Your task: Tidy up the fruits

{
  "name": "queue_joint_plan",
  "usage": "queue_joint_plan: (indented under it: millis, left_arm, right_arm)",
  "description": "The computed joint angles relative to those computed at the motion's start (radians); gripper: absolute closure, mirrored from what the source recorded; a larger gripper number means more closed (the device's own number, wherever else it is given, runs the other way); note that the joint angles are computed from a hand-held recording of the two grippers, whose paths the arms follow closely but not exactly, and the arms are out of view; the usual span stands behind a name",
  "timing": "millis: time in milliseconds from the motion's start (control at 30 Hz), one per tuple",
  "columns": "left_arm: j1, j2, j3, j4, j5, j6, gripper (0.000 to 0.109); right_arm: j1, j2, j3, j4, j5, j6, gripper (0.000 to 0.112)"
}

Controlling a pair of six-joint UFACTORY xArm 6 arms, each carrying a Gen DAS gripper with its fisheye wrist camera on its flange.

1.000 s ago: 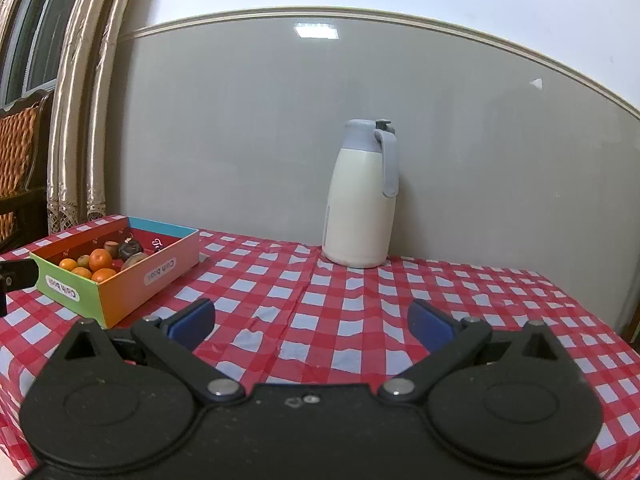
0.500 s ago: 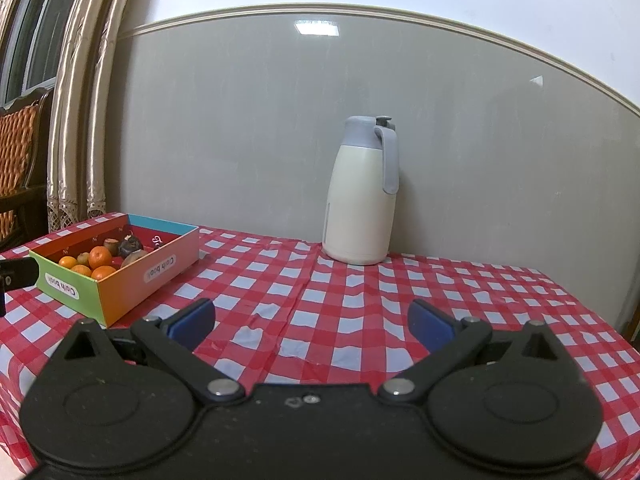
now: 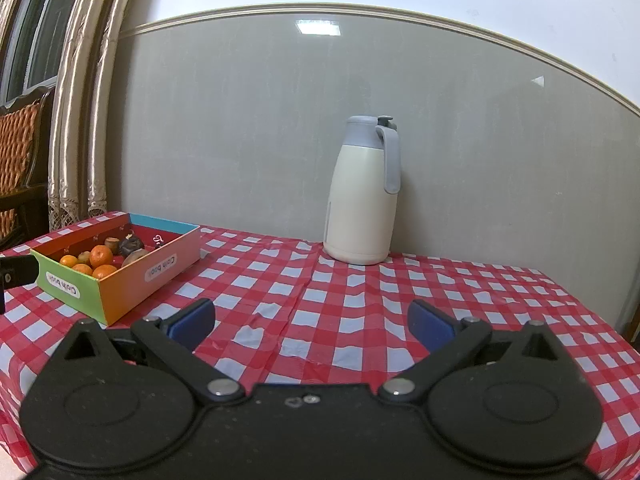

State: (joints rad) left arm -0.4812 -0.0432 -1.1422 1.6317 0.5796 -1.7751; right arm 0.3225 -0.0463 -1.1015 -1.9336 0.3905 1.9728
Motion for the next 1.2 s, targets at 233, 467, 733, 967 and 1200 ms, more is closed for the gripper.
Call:
queue_joint_plan:
  millis: [233,467,733,967,1200]
  left_arm:
    - [-0.002,0.002,-0.003,-0.002,0.003,0.001,0.006]
    - [-0.002,0.002,-0.002,0.0,0.002,-0.001,0.006]
    - [-0.006,0.004,-0.007,-0.003,0.008,0.001,0.006]
    - [-0.006,0.005,-0.008,-0.001,0.01,-0.002,0.006]
    - [0.003,0.0,-0.005,0.015,-0.007,-0.037,0.006]
  right_arm:
    - [-0.001,0.001,-0.001,0.0,-0.001,0.0,0.009]
    - [0.0,0.0,-0.001,0.001,-0.001,-0.001,0.009]
    - [-0.002,0.0,0.0,0.0,-0.003,-0.001,0.009]
    - [-0.002,-0.001,0.0,0.0,-0.004,-0.001,0.009]
    - [-0.003,-0.001,0.0,0.0,-0.006,-0.001,0.009]
